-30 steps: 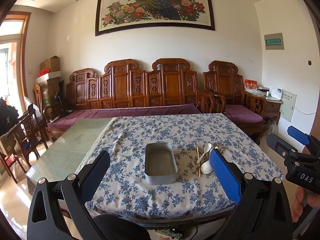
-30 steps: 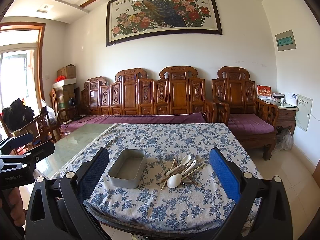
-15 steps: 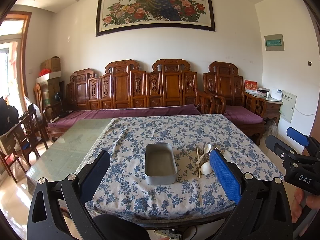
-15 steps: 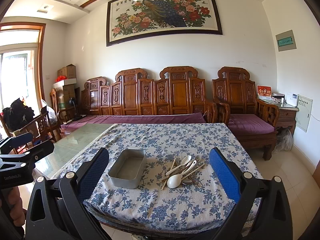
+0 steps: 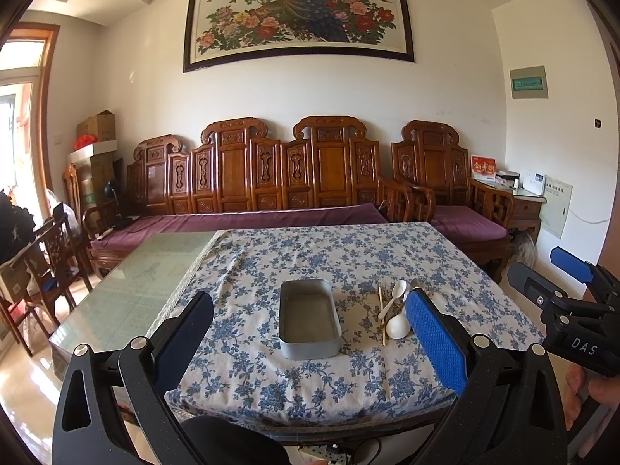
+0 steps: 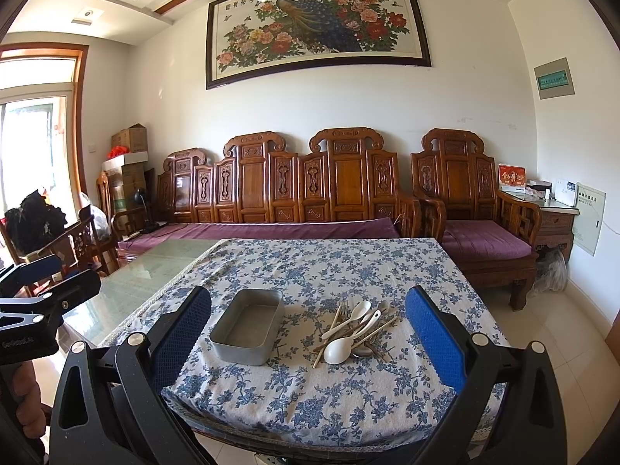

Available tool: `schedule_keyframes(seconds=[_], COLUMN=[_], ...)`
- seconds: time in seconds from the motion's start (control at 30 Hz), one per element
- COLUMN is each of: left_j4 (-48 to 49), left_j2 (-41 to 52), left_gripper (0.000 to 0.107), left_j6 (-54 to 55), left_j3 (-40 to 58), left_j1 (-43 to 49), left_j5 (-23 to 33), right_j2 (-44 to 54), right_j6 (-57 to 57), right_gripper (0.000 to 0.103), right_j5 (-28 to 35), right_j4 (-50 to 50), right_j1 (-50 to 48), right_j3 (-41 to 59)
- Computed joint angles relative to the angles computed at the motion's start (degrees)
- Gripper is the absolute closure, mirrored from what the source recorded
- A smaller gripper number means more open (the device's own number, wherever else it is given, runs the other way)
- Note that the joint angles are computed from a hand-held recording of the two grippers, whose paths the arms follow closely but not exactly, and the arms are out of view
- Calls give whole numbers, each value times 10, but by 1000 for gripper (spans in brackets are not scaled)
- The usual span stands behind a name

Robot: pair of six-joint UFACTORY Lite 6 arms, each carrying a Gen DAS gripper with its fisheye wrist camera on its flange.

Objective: Organize utensils

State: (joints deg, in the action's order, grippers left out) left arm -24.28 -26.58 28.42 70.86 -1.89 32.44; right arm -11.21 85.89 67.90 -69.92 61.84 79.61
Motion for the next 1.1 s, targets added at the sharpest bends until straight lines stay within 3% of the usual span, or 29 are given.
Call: schedule_keyframes(seconds=[0.73,0.93,1.1], left_j4=[-10,-12,7], left_j2=[-2,35,84], left_gripper=[11,11,11], left_j6=[14,27,17], left_j3=[-22,-25,-22], left_j1=[-7,-15,-34], left_j5=[-5,-11,-35], right_j2=[-1,-13,-17], right_j6=[-7,-9,-25], right_gripper=[3,3,3], right_j5=[-13,-54,-131], right_j4=[9,14,29], right_j1=[-16,-57,-132], right_j3=[0,-32,-66])
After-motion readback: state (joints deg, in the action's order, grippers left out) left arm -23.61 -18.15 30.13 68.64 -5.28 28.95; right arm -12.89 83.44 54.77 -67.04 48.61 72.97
